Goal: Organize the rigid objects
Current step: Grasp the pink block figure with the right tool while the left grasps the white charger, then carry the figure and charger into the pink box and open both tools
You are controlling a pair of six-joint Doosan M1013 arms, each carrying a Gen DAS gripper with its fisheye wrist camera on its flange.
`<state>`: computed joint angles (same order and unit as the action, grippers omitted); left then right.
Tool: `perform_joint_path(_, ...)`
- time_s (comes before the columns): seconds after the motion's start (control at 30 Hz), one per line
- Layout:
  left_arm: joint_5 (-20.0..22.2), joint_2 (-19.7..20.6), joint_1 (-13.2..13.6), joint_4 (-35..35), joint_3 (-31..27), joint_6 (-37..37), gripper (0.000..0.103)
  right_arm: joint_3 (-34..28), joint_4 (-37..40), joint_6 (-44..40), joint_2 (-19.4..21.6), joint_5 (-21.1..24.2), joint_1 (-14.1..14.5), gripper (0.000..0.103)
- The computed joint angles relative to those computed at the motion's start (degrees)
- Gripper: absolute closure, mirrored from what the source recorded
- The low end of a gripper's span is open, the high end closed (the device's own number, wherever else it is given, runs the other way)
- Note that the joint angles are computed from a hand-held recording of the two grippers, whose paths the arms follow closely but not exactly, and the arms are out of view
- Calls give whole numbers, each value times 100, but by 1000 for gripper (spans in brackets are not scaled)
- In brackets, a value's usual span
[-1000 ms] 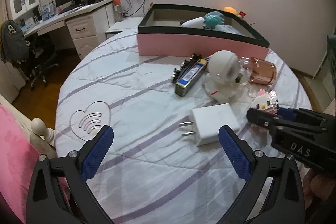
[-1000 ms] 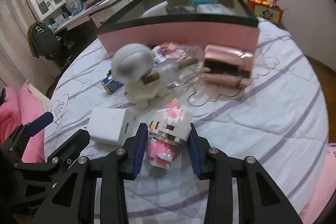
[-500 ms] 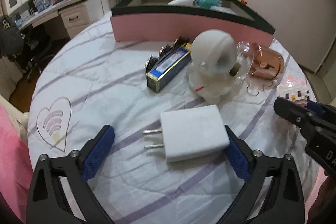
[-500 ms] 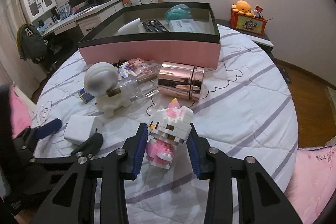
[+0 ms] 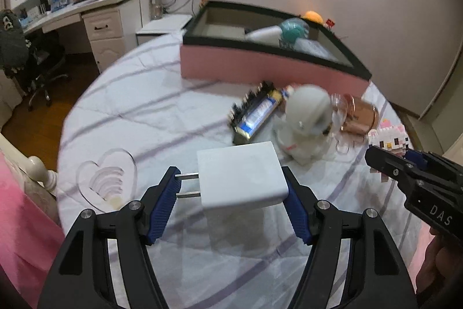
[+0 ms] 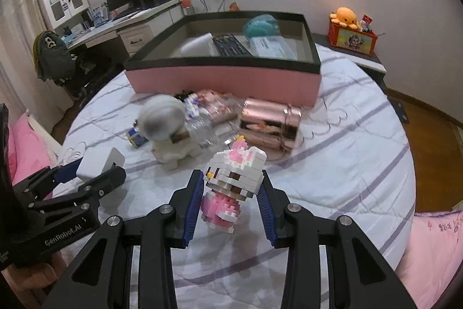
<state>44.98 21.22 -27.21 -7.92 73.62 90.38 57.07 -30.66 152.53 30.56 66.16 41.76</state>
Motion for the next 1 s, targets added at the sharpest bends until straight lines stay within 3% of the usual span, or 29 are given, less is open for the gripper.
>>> perform_joint_path(0.23,-151,104,44,-26,-406,187,33,-363,-198,-265,95,6,-37,65)
perform_joint_path(0.43,-151,465,69,-130,-1170,396,33,-863,-329,-629,292,55,-230,65)
perform_joint_path(0.57,148,919,76,-170,-1957,447,33,-1248,-130,-877,472,-26,-472,65)
perform_joint_path(0.73,499,1507,46,-125,-2860,452,33,-1803,147,-1171,831,192,-776,65)
perform_joint_path(1.0,1052,2164,-4,-34,-3666,300,33,-2521,662,-1683,1384,720,-1069,65)
